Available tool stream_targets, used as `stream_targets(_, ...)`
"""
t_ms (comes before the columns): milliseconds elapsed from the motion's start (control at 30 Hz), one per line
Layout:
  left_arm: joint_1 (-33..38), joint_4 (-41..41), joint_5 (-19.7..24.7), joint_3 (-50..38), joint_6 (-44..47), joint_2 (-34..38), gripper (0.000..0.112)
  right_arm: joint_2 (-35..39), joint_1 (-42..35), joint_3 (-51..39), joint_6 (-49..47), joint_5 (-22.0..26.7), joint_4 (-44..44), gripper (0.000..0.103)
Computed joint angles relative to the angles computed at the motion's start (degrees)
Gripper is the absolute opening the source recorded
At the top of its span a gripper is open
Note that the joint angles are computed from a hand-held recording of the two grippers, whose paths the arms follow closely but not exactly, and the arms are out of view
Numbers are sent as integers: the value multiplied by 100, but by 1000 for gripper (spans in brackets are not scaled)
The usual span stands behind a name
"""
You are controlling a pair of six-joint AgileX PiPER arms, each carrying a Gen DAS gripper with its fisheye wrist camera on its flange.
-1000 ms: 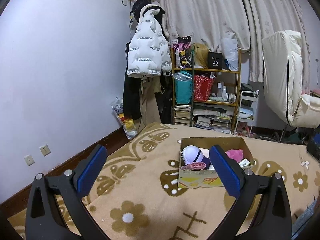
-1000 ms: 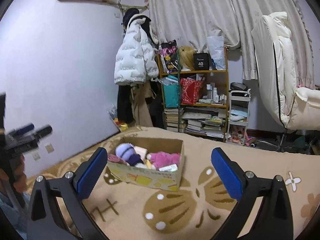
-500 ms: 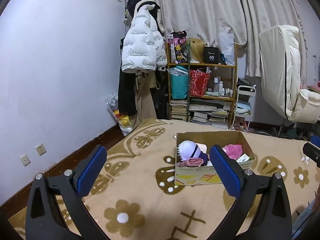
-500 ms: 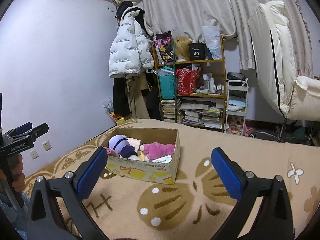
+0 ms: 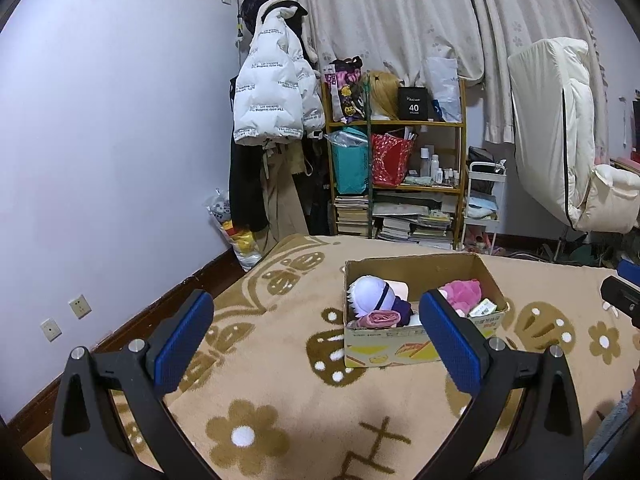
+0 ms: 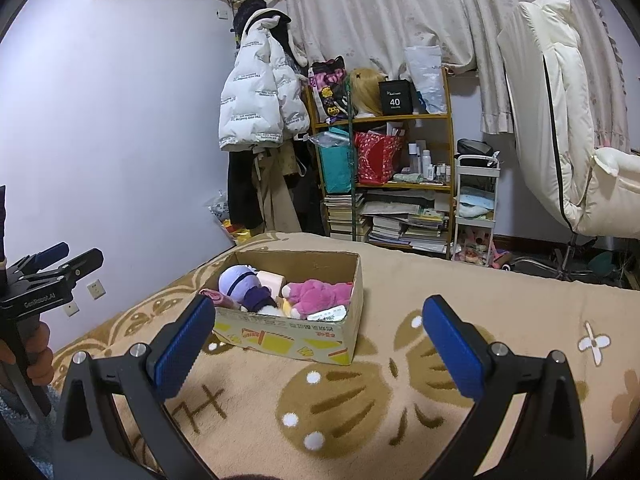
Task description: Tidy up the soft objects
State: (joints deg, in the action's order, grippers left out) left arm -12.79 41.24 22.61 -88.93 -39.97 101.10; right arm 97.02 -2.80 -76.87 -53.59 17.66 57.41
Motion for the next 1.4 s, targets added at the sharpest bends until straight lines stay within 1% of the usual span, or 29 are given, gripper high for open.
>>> stream_targets(133, -16, 64, -14, 15, -82, 4, 102, 1, -21, 3, -74, 5, 61, 103)
stream_targets(300, -83, 237, 139, -29, -240, 52, 102, 0, -26, 22, -135, 5, 121, 103)
stream_targets(700, -111, 370, 196, -21, -380, 55, 102, 11, -70, 7, -227, 58, 192, 103)
stream_targets(1400, -96, 224, 186, -15, -282, 59, 102, 2, -59, 44, -276, 43, 216, 103)
